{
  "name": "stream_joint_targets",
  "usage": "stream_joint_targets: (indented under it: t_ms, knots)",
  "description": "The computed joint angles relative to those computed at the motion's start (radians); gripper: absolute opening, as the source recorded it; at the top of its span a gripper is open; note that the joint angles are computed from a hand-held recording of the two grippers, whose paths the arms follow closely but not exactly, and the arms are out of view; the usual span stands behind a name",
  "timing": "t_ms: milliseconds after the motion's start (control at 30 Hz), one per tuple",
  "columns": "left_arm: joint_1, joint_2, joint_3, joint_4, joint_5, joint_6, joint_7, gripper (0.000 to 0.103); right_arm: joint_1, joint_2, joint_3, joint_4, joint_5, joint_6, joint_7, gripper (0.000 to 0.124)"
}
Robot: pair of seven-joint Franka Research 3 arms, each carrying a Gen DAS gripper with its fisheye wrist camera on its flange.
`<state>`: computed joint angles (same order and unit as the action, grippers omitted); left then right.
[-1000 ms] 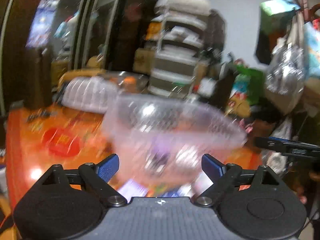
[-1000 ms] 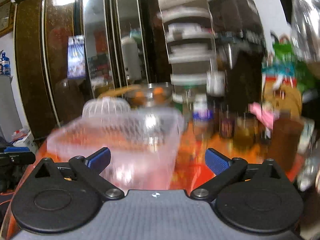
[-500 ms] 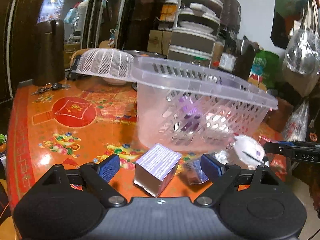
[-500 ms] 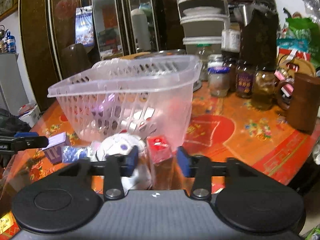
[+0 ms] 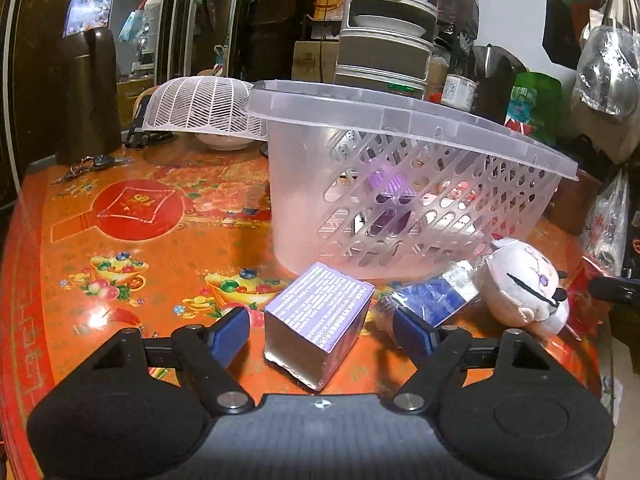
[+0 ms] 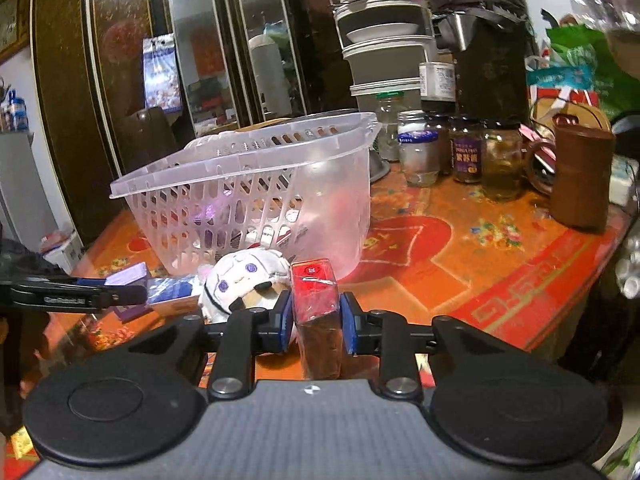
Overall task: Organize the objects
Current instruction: 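Grasp the lavender box with the left tool while the right tool grasps the small red box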
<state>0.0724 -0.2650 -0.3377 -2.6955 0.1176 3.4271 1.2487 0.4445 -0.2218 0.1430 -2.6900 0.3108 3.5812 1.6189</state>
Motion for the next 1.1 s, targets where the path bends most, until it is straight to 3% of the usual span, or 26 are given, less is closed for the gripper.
stream_joint_targets:
  t_ms: [67,200,267,300,367,433,533,800,967,1100]
  knots:
    - [0.026,0.003,-0.032,0.007,-0.018,-0.011,0.011,0.083,0.014,-0.011,-0.013,-0.014,-0.016,0.008,0.024,0.028]
    - [0.015,0.010,-0.018,0.014,-0.013,-0.017,0.003,0.078,0.017,-0.026,-0.006,-0.036,-0.024,0.026,0.042,0.028]
    - [0.016,0.006,-0.023,0.017,-0.009,-0.040,0.001,0.056,0.005,-0.027,0.019,-0.037,0.005,0.028,0.021,0.028]
    - [0.028,0.002,-0.037,0.017,-0.010,-0.051,-0.001,0.056,0.009,-0.027,0.017,-0.038,0.004,0.027,0.022,0.028]
    - [0.103,-0.017,-0.120,0.006,-0.034,-0.040,-0.005,0.054,0.023,-0.030,0.001,-0.043,-0.014,0.031,0.040,0.028]
    - [0.125,-0.040,-0.149,-0.012,-0.045,-0.027,-0.015,0.052,0.028,-0.036,0.001,-0.053,-0.016,0.040,0.050,0.028]
    - [0.061,-0.089,-0.092,-0.063,-0.034,0.008,-0.055,0.050,0.044,-0.054,0.000,-0.075,-0.031,0.059,0.068,0.028]
    - [-0.043,-0.266,-0.068,-0.212,-0.037,0.067,-0.153,0.050,0.106,-0.066,-0.017,-0.113,-0.132,0.135,0.134,0.028]
    - [-0.119,-0.324,-0.035,-0.268,-0.008,0.047,-0.227,0.050,0.117,-0.036,-0.009,-0.109,-0.172,0.150,0.161,0.028]
    - [-0.085,-0.380,-0.077,-0.277,0.006,0.005,-0.264,0.050,0.108,-0.044,0.011,-0.115,-0.153,0.143,0.153,0.028]
